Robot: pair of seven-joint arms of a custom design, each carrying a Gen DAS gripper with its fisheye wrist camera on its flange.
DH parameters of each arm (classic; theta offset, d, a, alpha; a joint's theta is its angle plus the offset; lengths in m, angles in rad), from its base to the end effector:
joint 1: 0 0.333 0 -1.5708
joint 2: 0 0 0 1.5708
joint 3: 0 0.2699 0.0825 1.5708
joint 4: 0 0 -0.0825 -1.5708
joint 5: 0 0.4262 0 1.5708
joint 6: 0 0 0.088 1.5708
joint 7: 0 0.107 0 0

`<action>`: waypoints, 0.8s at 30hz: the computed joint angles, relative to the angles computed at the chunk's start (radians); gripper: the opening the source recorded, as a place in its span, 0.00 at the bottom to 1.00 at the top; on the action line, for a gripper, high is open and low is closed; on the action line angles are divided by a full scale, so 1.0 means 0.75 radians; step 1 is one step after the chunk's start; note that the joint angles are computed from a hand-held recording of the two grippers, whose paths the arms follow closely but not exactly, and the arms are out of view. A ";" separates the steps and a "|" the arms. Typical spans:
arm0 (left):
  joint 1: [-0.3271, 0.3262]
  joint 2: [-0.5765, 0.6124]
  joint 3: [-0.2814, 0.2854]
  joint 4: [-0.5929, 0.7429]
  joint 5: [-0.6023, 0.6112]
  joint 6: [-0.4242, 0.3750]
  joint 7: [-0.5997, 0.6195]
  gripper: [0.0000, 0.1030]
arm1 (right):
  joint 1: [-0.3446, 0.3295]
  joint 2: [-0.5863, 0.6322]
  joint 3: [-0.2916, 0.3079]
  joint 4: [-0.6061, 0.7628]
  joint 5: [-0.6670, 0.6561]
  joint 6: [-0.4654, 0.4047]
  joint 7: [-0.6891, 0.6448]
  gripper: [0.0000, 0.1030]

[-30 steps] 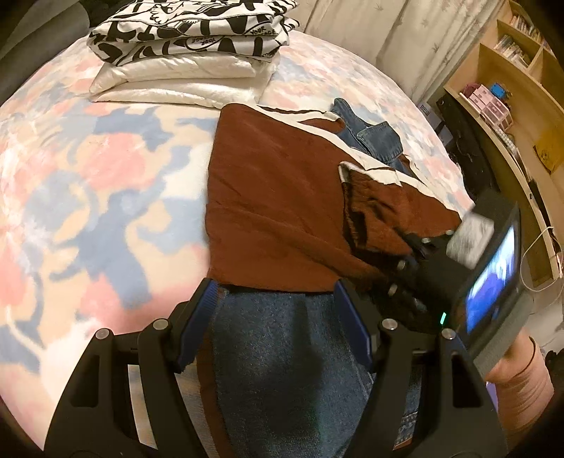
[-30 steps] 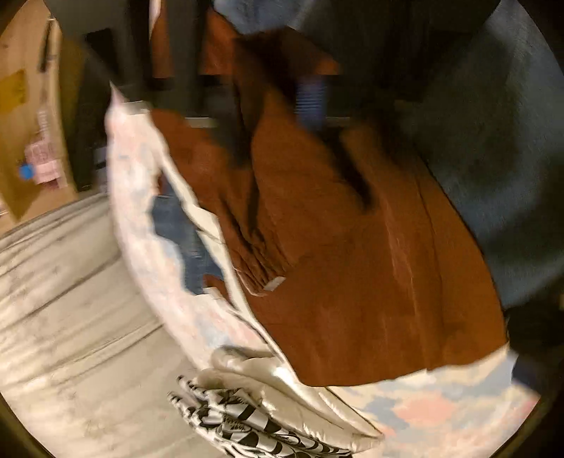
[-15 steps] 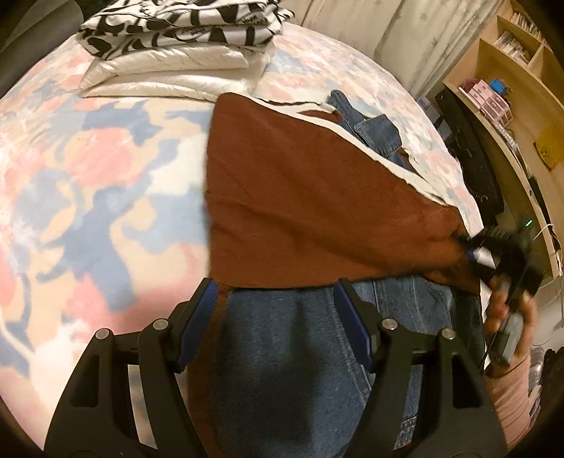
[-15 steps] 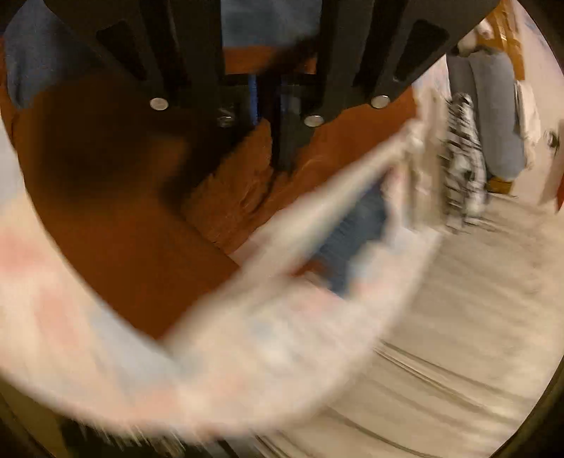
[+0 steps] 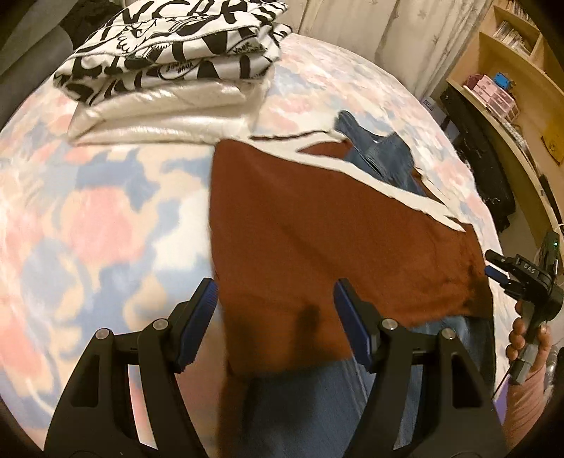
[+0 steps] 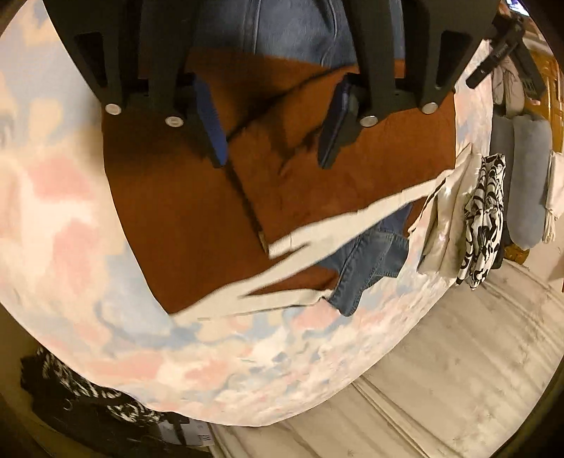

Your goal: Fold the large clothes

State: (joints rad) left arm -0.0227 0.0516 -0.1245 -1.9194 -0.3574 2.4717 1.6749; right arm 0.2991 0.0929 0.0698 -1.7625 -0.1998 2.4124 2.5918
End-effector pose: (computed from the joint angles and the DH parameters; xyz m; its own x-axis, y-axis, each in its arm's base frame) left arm 0.6427 -0.0935 0.4567 -0.0946 -0.9549 0.2815 -0.8841 -0.0494 -0.4648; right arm 0.6264 0.2395 0.5095 -0.4154 -0.8424 -0.3433 -0.7302 0.5339 -0.4264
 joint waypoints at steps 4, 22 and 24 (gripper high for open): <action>0.015 0.202 0.006 0.228 0.034 -0.103 -0.008 0.64 | -0.068 0.140 -0.007 0.138 0.199 -0.011 -0.236 0.58; -0.151 0.484 0.137 0.446 0.625 0.111 -0.515 0.01 | 0.041 0.272 -0.124 0.186 -0.239 0.199 -0.124 0.13; -0.175 0.504 0.155 0.443 0.712 0.118 -0.569 0.01 | 0.023 0.344 -0.096 0.274 -0.199 0.043 -0.165 0.16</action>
